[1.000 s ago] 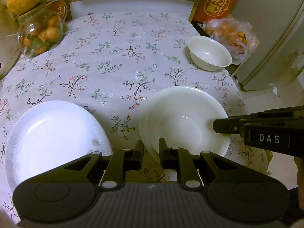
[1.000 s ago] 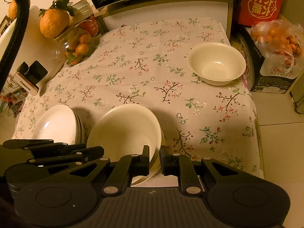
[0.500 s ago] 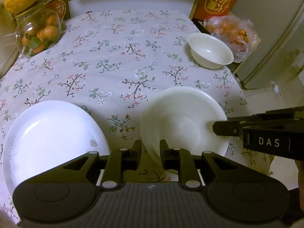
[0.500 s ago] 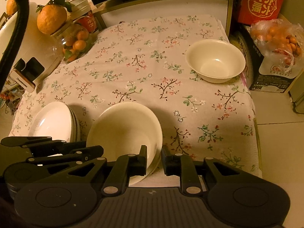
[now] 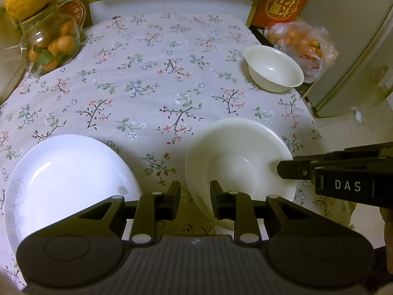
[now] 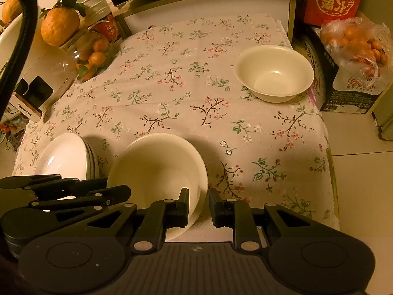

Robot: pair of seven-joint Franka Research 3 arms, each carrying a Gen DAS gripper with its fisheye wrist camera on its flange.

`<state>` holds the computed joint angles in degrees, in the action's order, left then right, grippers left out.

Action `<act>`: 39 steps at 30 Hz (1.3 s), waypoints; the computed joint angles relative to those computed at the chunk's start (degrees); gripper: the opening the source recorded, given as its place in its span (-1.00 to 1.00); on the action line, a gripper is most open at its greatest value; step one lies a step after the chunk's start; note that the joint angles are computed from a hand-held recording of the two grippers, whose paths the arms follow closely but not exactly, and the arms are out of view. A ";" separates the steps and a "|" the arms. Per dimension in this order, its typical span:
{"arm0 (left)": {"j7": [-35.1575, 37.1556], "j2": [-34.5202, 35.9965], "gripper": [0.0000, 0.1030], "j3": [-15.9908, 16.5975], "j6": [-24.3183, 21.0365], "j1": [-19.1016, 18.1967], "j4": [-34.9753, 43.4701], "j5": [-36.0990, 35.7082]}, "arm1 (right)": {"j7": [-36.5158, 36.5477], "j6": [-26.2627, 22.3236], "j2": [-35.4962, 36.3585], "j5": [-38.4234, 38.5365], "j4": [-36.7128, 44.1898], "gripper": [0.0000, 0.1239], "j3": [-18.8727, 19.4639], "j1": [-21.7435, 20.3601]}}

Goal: Organize plates and bowls

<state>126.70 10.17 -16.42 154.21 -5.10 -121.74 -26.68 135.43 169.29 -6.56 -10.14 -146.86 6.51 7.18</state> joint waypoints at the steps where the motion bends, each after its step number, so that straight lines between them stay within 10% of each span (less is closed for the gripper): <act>1: -0.05 0.05 -0.54 0.00 0.02 0.01 0.08 0.02 | -0.27 0.11 -0.05 0.28 -0.08 -0.71 -0.14 0.08; 21: -1.05 0.61 -0.42 -0.31 0.83 -0.04 1.02 0.20 | -2.10 1.09 -0.85 2.76 -0.90 -0.71 0.00 -0.44; 39: -7.29 6.09 0.37 -2.81 6.82 0.36 8.40 1.60 | 1.07 4.98 -4.62 5.02 -3.88 -0.39 0.98 -8.16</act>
<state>119.42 16.26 -19.24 161.03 -4.74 -113.34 -25.08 136.50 174.27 -11.18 -5.12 -150.75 7.49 -0.98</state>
